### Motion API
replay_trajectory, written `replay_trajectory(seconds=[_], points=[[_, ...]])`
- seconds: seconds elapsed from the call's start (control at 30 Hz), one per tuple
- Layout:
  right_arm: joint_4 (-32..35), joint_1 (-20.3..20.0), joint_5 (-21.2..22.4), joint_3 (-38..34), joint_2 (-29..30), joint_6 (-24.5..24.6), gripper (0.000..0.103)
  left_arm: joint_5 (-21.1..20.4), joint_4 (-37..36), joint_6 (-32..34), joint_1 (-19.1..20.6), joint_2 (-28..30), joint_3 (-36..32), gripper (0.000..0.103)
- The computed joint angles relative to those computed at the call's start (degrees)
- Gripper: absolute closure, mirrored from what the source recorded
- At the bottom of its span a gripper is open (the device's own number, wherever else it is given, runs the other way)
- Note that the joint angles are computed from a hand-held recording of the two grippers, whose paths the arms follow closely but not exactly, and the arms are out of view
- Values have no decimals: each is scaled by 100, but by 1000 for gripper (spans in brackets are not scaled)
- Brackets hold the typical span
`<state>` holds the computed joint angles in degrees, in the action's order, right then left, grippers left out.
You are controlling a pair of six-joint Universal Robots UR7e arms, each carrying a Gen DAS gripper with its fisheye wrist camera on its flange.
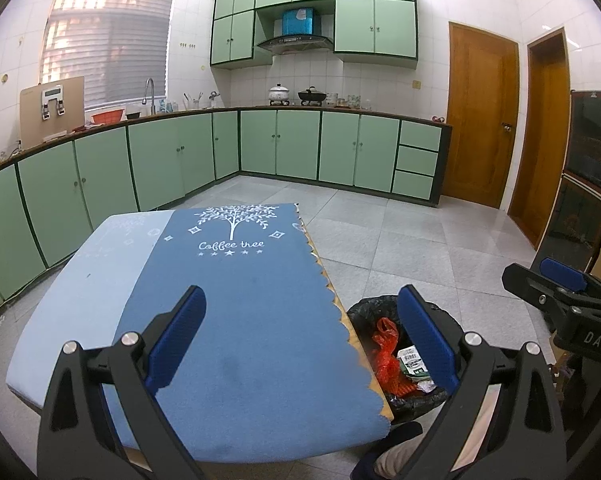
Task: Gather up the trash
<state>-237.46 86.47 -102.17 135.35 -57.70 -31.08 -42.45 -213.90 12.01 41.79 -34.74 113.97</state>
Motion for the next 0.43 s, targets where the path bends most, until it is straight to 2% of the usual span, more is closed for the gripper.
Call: replay_trajectory(seconds=[0.43], points=[[32, -15, 19, 16, -34, -4, 6, 110, 116, -84, -32, 77, -63, 9]])
